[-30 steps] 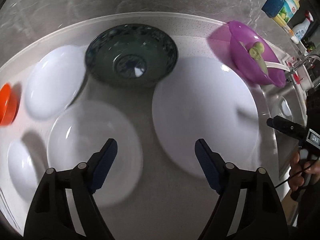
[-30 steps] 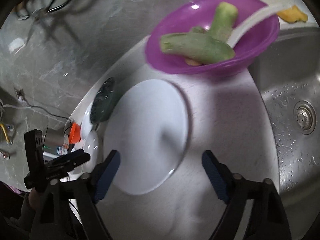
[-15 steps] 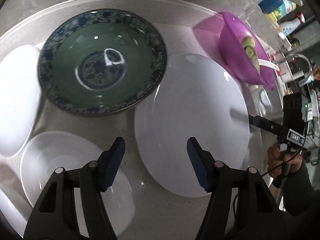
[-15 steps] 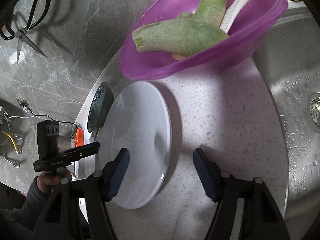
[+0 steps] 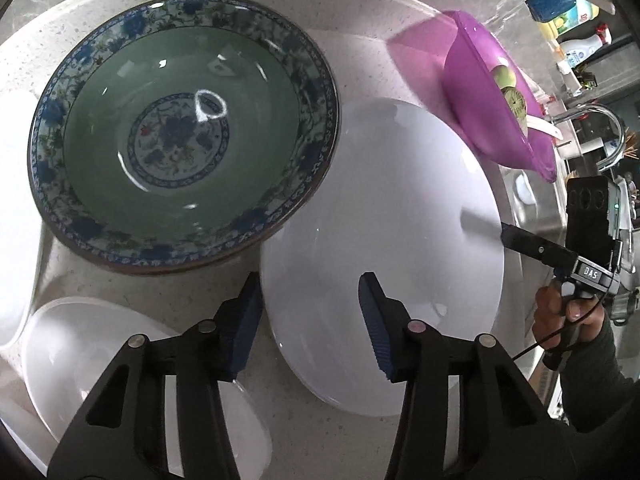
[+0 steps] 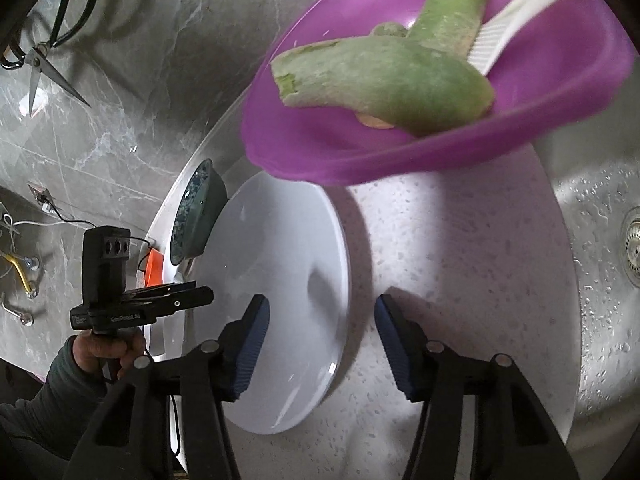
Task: Organize plates and bowls
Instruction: 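Move the left tool to the large white plate rim while the right tool reaches its rim too, then close the left gripper on the plate rim while the right gripper closes on it too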
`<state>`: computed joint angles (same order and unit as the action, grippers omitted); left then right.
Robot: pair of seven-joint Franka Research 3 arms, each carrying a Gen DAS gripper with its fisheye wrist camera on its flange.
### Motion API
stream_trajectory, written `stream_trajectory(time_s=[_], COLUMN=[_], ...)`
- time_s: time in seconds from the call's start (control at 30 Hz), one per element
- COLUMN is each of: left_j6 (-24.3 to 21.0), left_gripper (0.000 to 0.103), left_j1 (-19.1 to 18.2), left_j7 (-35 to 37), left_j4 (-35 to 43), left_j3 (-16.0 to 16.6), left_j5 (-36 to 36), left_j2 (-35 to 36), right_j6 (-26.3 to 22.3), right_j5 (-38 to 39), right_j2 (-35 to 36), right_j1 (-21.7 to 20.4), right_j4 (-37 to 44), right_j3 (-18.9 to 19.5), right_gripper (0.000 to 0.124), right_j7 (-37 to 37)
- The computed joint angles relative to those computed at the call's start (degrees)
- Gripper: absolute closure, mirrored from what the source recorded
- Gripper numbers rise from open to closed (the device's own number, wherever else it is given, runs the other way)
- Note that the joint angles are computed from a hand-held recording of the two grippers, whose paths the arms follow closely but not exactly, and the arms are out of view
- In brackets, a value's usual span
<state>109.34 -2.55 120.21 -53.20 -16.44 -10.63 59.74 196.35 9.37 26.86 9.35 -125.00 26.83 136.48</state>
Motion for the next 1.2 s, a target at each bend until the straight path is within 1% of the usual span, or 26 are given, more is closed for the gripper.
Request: stream_trajectory(time_s=[0.07,0.13,0.23,0.27,0.3,0.37,0.4,0.43,0.47,0.5,0.57,0.67,0.83,0.87,1.03,1.07,1.17,1.2], left_j6=[-0.02,-0.04,0.09,0.67,1.42,2.62,3.92,5.26,5.94,5.67,5.35,6.21,8.8,8.55,9.88,9.51,10.64,9.29], left_gripper=[0.059,0.06,0.06,0.06,0.06,0.064,0.069,0.075,0.077,0.077,0.077,0.077,0.078,0.078,0.079,0.079,0.079,0.079], left_j1=[-0.69,-0.72,-0.65,-0.9,-0.96,-1.13,-1.25,-1.46,-1.61,-1.62,-1.63,-1.82,-1.09,-0.73,-0.08,-0.06,0.42,0.37], left_j7=[-0.26,-0.25,-0.46,-0.8,-1.19,-1.76,-2.02,-2.22,-2.24,-2.08,-2.29,-3.26,-5.1,-4.91,-5.58,-5.88,-5.85,-6.23], left_j4=[1.33,1.92,1.73,1.63,0.93,-0.2,-1.55,-2.91,-3.61,-3.57,-3.78,-5.64,-10.63,-10.72,-14.84,-15.32,-17.96,-18.25], left_j3=[0.12,0.07,0.13,0.23,0.28,0.5,0.75,1.14,1.4,1.33,1.32,1.47,1.1,1.08,0.72,0.79,0.53,0.75], left_j5=[0.4,0.4,0.38,0.49,0.49,0.86,1.24,1.92,2.62,3.01,3.5,4.09,3.64,3.66,3.18,3.25,2.89,3.17], left_j2=[0.8,1.17,0.94,0.97,0.57,-0.06,-0.81,-1.57,-1.99,-2.05,-2.32,-3.44,-6.09,-6.14,-8.49,-8.88,-10.47,-10.89], right_j6=[-0.99,-0.91,-0.81,-1.07,-1.06,-0.82,-0.6,-0.6,-1.05,-1.07,-0.19,-1.99,-2.7,-2.89,-2.87,-3.07,-3.02,-2.84], right_j5=[-0.45,-1.11,-2.16,-2.34,-1.76,-1.57,-1.56,-1.41,-1.04,-0.97,-1.69,-0.37,2.06,2.57,4.33,4.57,5.0,5.1], right_j2=[0.37,1.26,2.44,2.7,2.56,2.76,2.92,2.9,2.7,2.09,2.71,1.19,0.16,-0.12,-0.91,-1.1,-1.36,-1.48], right_j1=[-0.92,-2.75,-5.27,-5.6,-4.8,-5.11,-5.5,-5.52,-5.42,-6.15,-8.27,-4.91,-2.5,-2.03,-1.27,-1.26,-1.58,-1.66], right_j4=[0.55,0.9,1.33,1.57,1.74,1.79,1.73,1.64,1.48,0.21,-0.38,-0.05,-0.16,-0.27,-1.04,-1.16,-1.48,-1.67], right_j3=[0.75,2.48,4.94,5.31,4.6,4.94,5.31,5.31,5.11,5.6,7.51,4.47,2.95,2.67,2.56,2.7,3.29,3.46], right_gripper=[0.075,0.081,0.088,0.088,0.088,0.088,0.09,0.096,0.101,0.111,0.111,0.11,0.11,0.11,0.11,0.11,0.11,0.11], right_j7=[0.02,0.16,0.77,0.85,0.9,1.16,1.44,1.72,2.13,2.46,3.38,3.66,3.55,3.51,3.94,4.07,4.44,4.56])
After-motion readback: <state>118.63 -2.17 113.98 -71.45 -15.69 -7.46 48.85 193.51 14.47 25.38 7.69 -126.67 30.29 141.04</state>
